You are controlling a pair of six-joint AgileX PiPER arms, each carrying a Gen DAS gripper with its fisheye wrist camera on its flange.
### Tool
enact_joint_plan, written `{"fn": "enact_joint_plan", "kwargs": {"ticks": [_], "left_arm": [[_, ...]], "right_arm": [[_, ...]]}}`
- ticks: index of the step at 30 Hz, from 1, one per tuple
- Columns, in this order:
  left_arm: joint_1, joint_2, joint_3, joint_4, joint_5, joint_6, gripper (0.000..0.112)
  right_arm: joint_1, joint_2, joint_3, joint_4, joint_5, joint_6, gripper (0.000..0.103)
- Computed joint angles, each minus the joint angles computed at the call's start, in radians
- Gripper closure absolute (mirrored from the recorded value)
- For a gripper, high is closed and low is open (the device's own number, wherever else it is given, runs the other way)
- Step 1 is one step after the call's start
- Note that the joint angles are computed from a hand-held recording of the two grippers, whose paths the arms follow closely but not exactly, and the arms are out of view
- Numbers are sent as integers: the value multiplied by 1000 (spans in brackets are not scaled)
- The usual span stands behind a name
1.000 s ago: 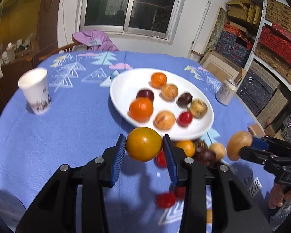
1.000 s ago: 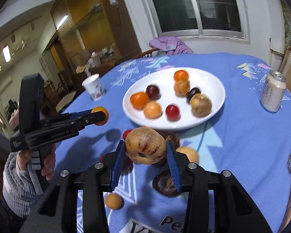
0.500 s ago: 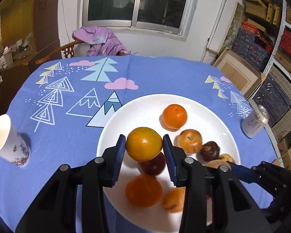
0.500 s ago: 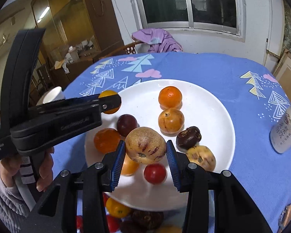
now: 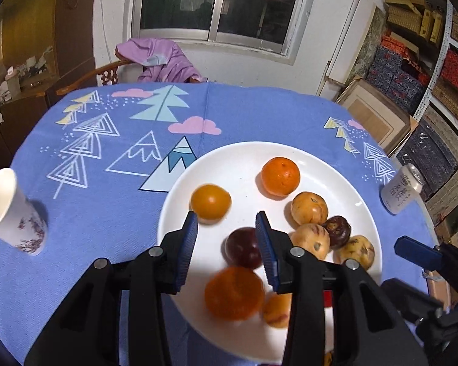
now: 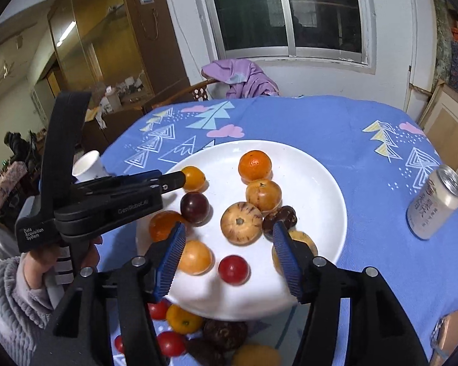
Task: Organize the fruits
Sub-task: 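Carry the yellow tomato and pear onto the white plate and release both, then grasp a red tomato with the left tool while the right tool grasps a mangosteen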
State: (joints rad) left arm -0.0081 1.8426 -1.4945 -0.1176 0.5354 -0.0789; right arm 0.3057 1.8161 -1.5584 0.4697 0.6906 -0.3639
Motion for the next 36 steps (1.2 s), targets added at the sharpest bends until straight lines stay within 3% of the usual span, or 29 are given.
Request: {"fn": "enact_joint_plan", "kwargs": {"ticks": [4,9,12,18,22,31,36], "left_arm": [[1,-91,92,-39,-18,31,73],[-24,-334,364,-68,-107,63,72],[-91,-486,555,146,-163,-141,58],[-195,-691,848,348,-213,-318,56],[-260,-715,928,497,-211,-430,56],[-271,-636,904,378,-210,-263,57],[-263,-584,872,279,-203,-145,69]], "right_arm": [[-54,-109,147,144,-18,-111,42],[-126,-240,343,310,-24,-299,42],[-180,-302,455,405,-6,-415,42],[-256,-337,558,466,14,-489,37],[-275,-338,578,487,26,-510,37],[-300,-338,576,508,45,-525,37],[-301,-342,576,511,50,-530,37]]}}
